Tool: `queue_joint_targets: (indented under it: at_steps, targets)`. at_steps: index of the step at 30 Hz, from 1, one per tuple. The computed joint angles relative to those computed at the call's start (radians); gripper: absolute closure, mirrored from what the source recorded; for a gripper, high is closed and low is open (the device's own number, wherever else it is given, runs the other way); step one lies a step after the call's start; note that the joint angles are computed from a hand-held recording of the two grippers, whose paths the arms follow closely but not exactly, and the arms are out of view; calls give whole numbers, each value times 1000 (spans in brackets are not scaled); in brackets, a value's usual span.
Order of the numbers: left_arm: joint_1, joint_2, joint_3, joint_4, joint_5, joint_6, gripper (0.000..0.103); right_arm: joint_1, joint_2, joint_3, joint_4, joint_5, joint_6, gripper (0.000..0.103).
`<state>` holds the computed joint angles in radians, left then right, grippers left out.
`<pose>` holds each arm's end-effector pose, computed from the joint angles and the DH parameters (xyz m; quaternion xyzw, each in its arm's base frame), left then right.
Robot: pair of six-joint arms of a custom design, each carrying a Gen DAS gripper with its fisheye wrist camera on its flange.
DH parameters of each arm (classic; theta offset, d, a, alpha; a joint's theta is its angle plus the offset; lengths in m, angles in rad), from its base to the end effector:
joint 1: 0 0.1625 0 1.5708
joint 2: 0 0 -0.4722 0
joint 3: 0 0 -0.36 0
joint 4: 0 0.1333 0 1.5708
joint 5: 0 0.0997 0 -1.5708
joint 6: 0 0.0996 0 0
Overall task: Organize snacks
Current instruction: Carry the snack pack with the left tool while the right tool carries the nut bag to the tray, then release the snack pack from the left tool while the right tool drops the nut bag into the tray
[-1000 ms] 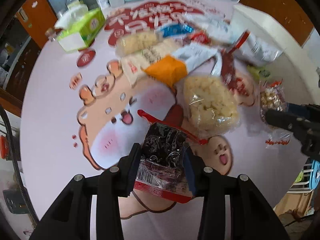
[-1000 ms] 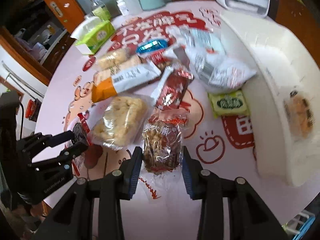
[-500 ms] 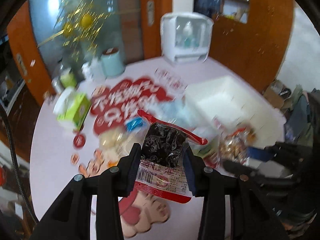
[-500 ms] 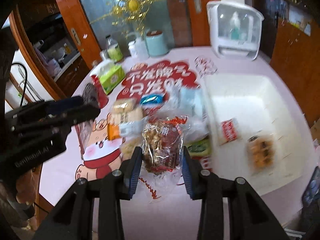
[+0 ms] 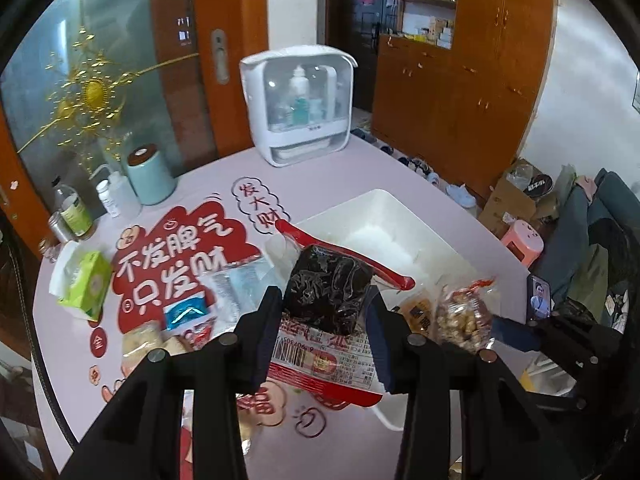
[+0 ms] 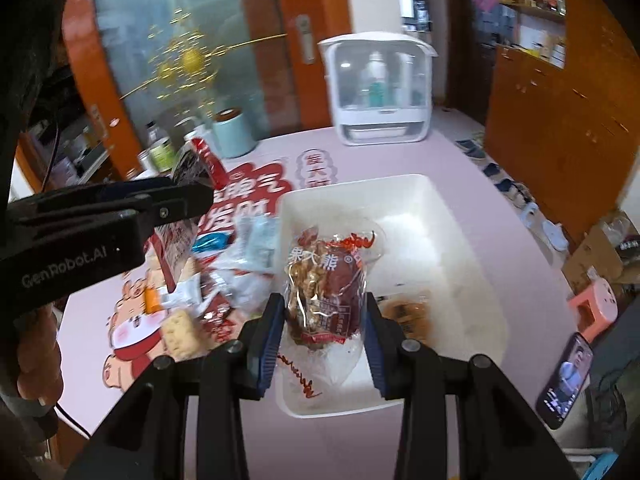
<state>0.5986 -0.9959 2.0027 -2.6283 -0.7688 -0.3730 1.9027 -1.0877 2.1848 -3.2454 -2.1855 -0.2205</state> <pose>-0.3408 -0.4805 0.1904 0.2622 0.8823 -0.2614 0.2907 0.2384 -0.4589 0.2466 0.1663 -0.9025 0.2871 0.2745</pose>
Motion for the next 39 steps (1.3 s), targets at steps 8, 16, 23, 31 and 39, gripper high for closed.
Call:
queue_joint_targets:
  at_steps: [8, 16, 23, 31, 39]
  targets:
    - [23, 130, -101, 36, -19, -16, 63, -80, -21, 17, -64, -8, -30, 64]
    - [55, 221, -181, 89, -10, -52, 63, -146, -17, 7, -52, 36, -48, 64]
    - [84, 266, -226, 130, 5, -82, 63, -176, -3, -8, -17, 54, -49, 64]
    - [90, 281, -231, 156, 13, -102, 63, -186, 9, -12, -14, 62, -64, 63]
    - [82, 273, -219, 147, 41, -101, 21, -183, 12, -18, -2, 75, -64, 63]
